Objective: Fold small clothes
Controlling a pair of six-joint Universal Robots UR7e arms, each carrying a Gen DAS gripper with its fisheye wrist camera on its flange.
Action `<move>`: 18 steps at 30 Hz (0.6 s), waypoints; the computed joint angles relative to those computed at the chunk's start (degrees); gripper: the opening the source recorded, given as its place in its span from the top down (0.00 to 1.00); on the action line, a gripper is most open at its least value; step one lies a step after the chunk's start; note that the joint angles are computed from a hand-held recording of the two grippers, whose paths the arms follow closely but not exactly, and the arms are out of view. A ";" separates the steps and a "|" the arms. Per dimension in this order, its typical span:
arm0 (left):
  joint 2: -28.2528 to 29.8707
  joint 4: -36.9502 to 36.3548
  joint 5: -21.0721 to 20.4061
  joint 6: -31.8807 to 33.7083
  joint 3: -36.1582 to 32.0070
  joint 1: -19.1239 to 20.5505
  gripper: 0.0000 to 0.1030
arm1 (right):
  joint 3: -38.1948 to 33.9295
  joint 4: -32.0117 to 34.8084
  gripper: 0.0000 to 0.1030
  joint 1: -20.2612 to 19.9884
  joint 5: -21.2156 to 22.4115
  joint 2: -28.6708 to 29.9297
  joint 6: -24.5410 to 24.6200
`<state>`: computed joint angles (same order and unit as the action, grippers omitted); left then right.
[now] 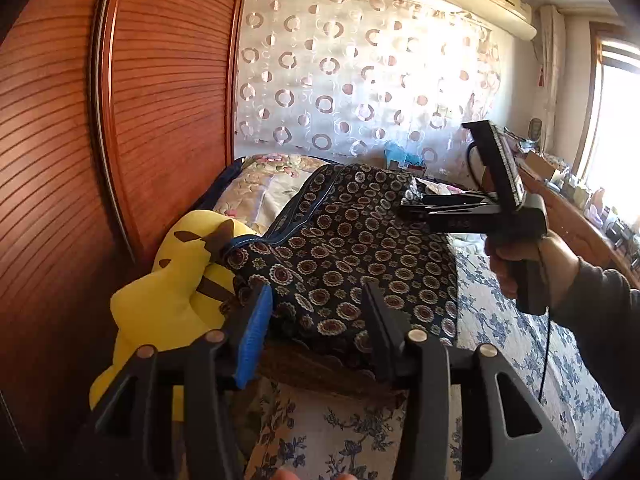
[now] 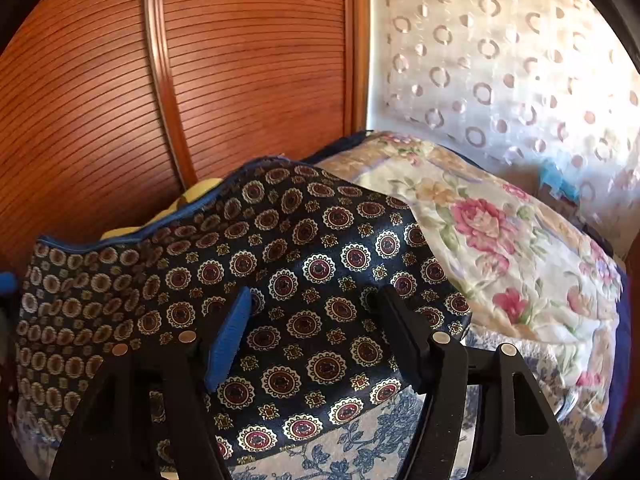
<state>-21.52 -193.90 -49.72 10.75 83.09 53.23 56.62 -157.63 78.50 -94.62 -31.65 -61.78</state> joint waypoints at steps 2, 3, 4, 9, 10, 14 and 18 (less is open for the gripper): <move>-0.19 -0.43 0.81 0.54 0.54 -0.57 0.54 | 1.43 -1.42 0.35 -0.12 0.59 -0.69 0.40; -0.26 -0.72 1.37 0.80 0.79 -0.89 0.53 | 2.35 -1.97 0.35 -0.12 0.70 -1.28 0.60; -0.31 -1.17 1.69 1.00 1.05 -1.16 0.53 | 3.59 -2.54 0.35 -0.15 0.89 -2.09 0.70; -0.70 -3.17 2.53 1.57 2.59 -2.53 0.52 | 12.00 -6.85 0.35 -0.64 2.28 -7.55 -0.28; -0.68 -3.19 2.78 1.66 2.71 -2.82 0.52 | 13.53 -7.66 0.35 -0.79 2.63 -8.58 -0.40; -0.89 -3.30 3.94 1.22 4.34 -4.22 0.52 | 20.92 -10.84 0.34 -1.91 4.60 -13.79 -0.65; -0.60 -2.31 5.23 0.28 5.42 -5.68 0.52 | 28.82 -15.16 0.28 -3.41 6.75 -19.18 -0.62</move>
<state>-22.11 -196.21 -44.49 11.03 88.51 47.55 85.43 -172.79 75.09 -87.87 -50.83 -62.40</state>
